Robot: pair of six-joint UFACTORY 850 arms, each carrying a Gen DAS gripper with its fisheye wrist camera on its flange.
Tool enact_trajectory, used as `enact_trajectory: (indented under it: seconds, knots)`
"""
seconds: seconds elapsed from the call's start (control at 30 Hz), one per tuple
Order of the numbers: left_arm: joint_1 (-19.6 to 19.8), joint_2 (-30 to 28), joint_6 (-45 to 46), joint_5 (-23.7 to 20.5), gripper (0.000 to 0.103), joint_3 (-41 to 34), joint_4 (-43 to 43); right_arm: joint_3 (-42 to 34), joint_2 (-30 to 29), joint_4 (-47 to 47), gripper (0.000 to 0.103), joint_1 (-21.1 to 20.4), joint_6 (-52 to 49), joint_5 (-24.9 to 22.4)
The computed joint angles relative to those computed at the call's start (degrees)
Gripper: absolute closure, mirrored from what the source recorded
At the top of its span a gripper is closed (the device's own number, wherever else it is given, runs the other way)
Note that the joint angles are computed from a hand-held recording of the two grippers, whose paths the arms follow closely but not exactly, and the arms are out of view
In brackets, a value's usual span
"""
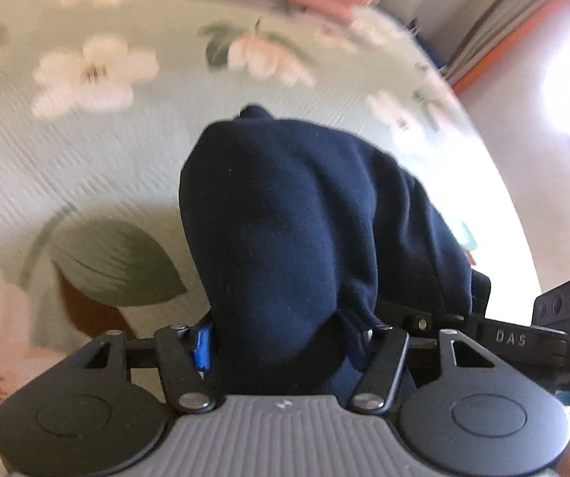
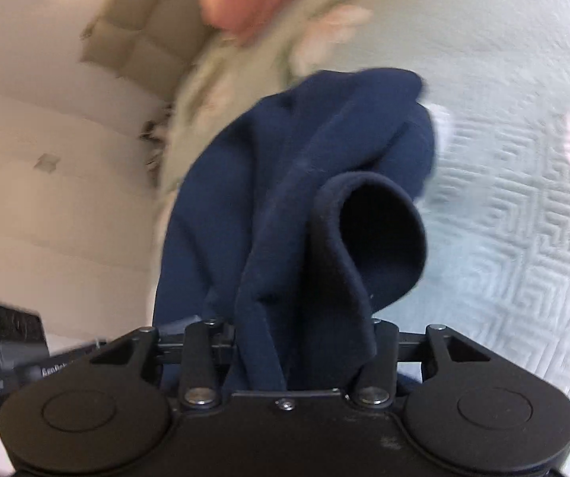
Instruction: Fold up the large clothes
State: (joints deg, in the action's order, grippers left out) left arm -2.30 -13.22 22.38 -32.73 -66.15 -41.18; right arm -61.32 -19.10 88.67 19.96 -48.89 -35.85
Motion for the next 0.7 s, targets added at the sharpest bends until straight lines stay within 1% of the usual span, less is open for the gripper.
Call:
enact_trajectory:
  seconds: [0.03, 0.1, 0.17, 0.23, 0.3, 0.33, 0.37, 0.43, 0.47, 0.5, 0.53, 0.57, 0.6, 0.63, 0.67, 0.7]
  knots:
    - [0.61, 2.12, 0.52, -0.38, 0.040, 1.06, 0.13, 1.44, 1.74, 0.61, 0.049, 0.21, 0.27, -0.92]
    - [1.46, 7.16, -1.38, -1.51, 0.040, 3.70, 2.14, 3.76, 4.55, 0.74, 0.049, 1.11, -0.50, -1.93]
    - [2.35, 11.29, -3.06, -2.70, 0.040, 6.19, 4.26, 6.31, 7.63, 0.39, 0.049, 2.89, 0.08, -1.85]
    - [2.98, 16.15, -5.82, -3.61, 0.040, 10.35, 6.61, 8.99, 10.12, 0.26, 0.049, 5.07, 0.33, -1.23]
    - [3.17, 19.61, -8.98, -4.35, 0.040, 13.50, 8.77, 11.57, 12.10, -1.38, 0.049, 5.80, 0.31, -1.38]
    - [3.60, 21.52, -10.17, -4.50, 0.040, 15.87, 9.46, 13.17, 12.43, -0.89, 0.049, 6.44, -0.91, -1.09]
    - [3.73, 23.23, -11.60, -4.44, 0.039, 18.15, 10.14, 13.82, 11.40, 0.13, 0.049, 7.17, -3.23, -0.52]
    - [4.81, 26.24, -11.37, -3.66, 0.038, 23.79, 10.38, 15.69, 10.22, -1.51, 0.049, 8.00, -4.95, 1.49]
    - [5.52, 26.83, -11.08, -2.90, 0.037, 26.48, 11.12, 16.96, 8.94, -2.83, 0.043, 8.16, -4.78, 3.85]
    - [5.52, 26.25, -12.36, -1.78, 0.038, 28.73, 13.50, 17.99, 7.51, -1.76, 0.022, 7.83, -5.38, 5.10]
    - [6.18, 25.49, -11.24, 0.12, 0.031, 31.65, 13.91, 19.82, 5.95, 1.71, 0.012, 6.43, -7.02, 3.95]
    - [7.97, 26.75, -8.89, 1.53, 0.017, 33.86, 11.93, 22.88, 6.79, 7.36, 0.012, 4.07, -10.74, 0.40]
    - [9.64, 26.79, -7.83, 0.55, 0.017, 34.27, 8.17, 25.08, 7.87, 10.60, 0.015, 2.58, -12.42, -1.61]
    - [10.86, 26.34, -7.89, -1.43, 0.018, 33.66, 6.81, 25.57, 8.33, 11.45, 0.015, 2.44, -13.10, -1.50]
    - [10.60, 25.91, -7.69, -1.33, 0.018, 32.99, 7.85, 25.23, 8.99, 9.90, 0.015, 3.00, -12.53, 0.09]
    - [9.05, 25.98, -7.69, 0.03, 0.018, 32.48, 11.29, 24.74, 10.04, 5.95, 0.014, 3.58, -9.57, 2.09]
